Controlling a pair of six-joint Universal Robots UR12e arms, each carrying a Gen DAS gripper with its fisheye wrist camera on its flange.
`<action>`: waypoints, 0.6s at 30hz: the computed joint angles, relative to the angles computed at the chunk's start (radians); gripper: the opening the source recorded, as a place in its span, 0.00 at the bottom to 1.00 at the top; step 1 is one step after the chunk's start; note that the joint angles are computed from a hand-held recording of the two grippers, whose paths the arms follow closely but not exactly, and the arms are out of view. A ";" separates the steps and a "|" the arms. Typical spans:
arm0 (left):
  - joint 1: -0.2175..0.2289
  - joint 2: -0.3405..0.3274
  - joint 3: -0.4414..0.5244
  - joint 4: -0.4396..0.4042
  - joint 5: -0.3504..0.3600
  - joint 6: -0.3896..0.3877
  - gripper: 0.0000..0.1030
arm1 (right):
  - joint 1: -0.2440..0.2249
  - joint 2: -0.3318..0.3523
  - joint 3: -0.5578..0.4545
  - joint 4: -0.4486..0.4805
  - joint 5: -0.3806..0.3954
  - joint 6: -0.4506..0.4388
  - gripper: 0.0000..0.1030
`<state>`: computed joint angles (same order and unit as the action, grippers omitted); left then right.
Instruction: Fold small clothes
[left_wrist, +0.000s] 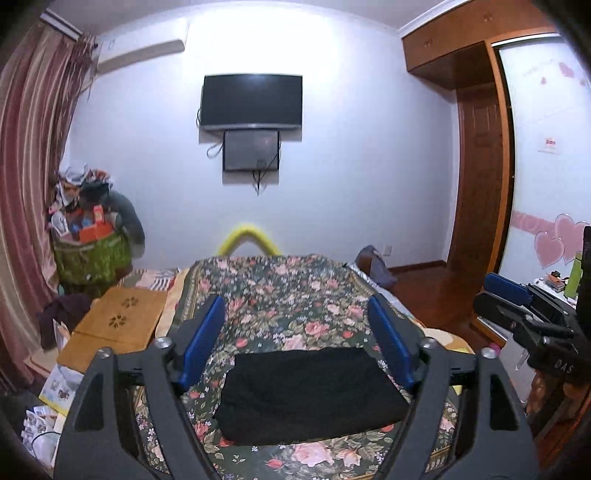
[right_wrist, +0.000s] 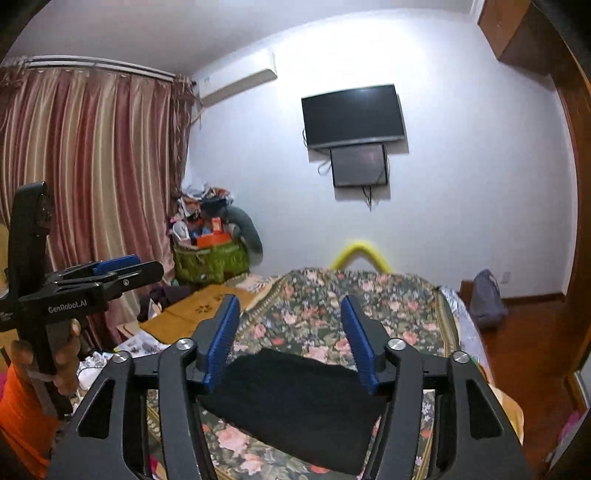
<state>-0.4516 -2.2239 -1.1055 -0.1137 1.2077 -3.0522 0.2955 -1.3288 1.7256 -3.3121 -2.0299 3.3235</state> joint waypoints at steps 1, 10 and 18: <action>-0.001 0.006 -0.014 0.026 0.002 -0.003 0.84 | 0.003 0.004 -0.002 -0.009 -0.013 -0.003 0.69; -0.002 0.030 -0.072 0.094 0.010 -0.016 0.99 | 0.022 0.013 -0.009 -0.012 -0.090 -0.012 1.00; -0.001 0.034 -0.083 0.098 0.015 -0.037 1.00 | 0.030 0.003 0.002 0.012 -0.109 0.008 1.00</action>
